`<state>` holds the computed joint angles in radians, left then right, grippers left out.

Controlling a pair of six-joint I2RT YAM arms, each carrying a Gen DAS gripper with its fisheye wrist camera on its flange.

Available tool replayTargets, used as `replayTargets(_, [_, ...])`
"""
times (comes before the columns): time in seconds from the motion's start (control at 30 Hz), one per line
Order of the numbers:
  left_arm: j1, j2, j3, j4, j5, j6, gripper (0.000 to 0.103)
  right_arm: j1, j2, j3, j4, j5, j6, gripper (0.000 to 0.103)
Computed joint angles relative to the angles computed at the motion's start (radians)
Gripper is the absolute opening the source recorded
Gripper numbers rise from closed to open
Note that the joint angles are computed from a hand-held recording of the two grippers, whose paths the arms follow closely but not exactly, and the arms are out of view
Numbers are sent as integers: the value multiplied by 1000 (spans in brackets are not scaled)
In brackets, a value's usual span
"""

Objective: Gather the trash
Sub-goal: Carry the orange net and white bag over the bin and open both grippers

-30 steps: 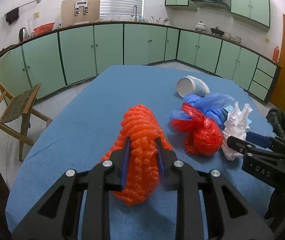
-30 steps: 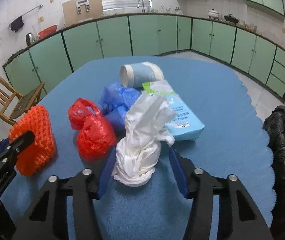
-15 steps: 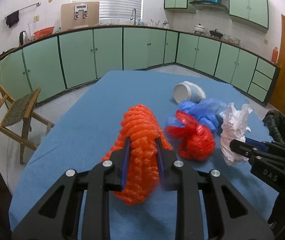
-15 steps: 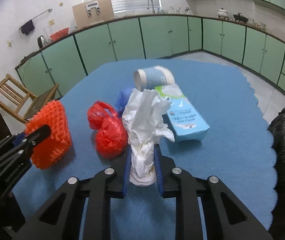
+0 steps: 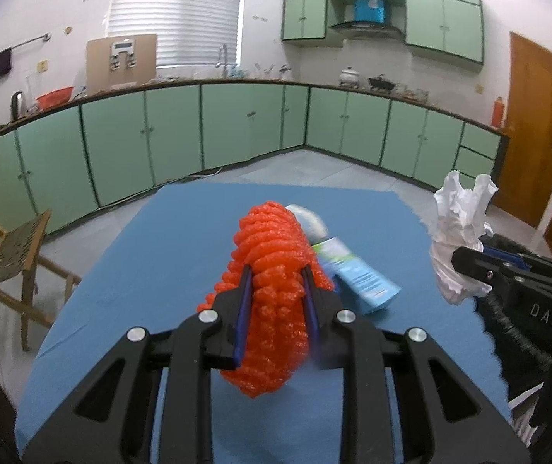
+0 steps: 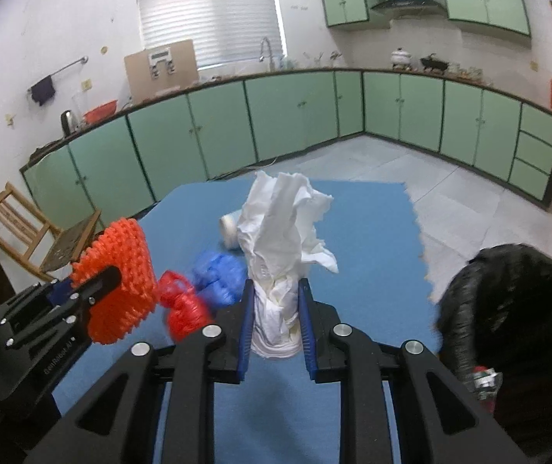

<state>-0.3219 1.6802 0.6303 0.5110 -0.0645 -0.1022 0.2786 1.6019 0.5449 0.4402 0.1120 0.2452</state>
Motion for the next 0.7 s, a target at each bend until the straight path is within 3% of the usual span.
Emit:
replayTargets(0.27, [-150,16,90,-25,-29,-32,23,-144,-207,-76,-82,-33,-43,22])
replayTargets(0.7, [-407,184,319,-43,-59,-53,23,-551,-437,-161,-195,-160,-176,22])
